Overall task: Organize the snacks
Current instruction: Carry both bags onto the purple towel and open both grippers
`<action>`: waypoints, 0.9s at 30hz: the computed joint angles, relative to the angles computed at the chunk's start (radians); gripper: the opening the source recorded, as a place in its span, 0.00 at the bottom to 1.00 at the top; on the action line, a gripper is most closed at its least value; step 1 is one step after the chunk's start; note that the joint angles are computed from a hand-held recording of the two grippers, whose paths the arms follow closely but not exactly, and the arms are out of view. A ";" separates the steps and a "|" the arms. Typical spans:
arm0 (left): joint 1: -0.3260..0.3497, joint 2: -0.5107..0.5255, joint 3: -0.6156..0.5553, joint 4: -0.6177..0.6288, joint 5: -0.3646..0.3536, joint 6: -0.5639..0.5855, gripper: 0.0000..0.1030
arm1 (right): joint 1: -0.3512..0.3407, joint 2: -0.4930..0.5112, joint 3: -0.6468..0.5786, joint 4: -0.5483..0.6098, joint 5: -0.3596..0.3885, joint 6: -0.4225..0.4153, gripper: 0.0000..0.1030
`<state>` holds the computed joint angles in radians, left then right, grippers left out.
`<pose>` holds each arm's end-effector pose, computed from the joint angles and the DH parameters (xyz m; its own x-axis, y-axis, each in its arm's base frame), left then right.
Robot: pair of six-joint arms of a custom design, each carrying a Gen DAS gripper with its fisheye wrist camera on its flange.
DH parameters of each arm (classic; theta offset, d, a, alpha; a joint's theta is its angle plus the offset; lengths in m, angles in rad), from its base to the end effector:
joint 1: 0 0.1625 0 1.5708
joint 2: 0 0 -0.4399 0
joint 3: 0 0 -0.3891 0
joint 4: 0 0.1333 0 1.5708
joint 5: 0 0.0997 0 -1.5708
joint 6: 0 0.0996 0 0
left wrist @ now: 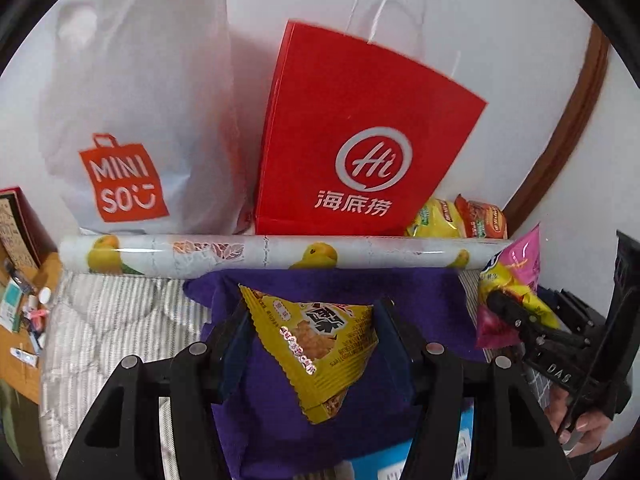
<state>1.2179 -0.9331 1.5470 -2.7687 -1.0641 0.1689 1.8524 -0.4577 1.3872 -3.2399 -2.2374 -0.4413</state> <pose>-0.0753 -0.7301 0.2741 -0.8515 0.1820 -0.4918 0.4377 0.7631 -0.4755 0.2784 -0.7042 0.0545 -0.6997 -0.1386 0.7009 -0.5575 0.7194 -0.4143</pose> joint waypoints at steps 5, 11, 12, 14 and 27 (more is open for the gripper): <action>0.028 0.067 -0.081 0.054 -0.001 0.004 0.55 | -0.029 0.038 -0.070 0.078 0.016 -0.031 0.58; 0.059 0.123 -0.152 0.103 -0.004 -0.007 0.55 | -0.063 0.073 -0.118 0.152 0.011 -0.043 0.58; 0.062 0.131 -0.164 0.113 0.000 -0.007 0.55 | -0.066 0.076 -0.124 0.164 0.011 -0.041 0.58; 0.065 0.146 -0.181 0.126 0.005 -0.001 0.55 | -0.076 0.089 -0.149 0.207 0.007 -0.044 0.58; 0.086 0.192 -0.241 0.200 -0.016 -0.023 0.55 | -0.082 0.118 -0.198 0.257 -0.073 -0.099 0.58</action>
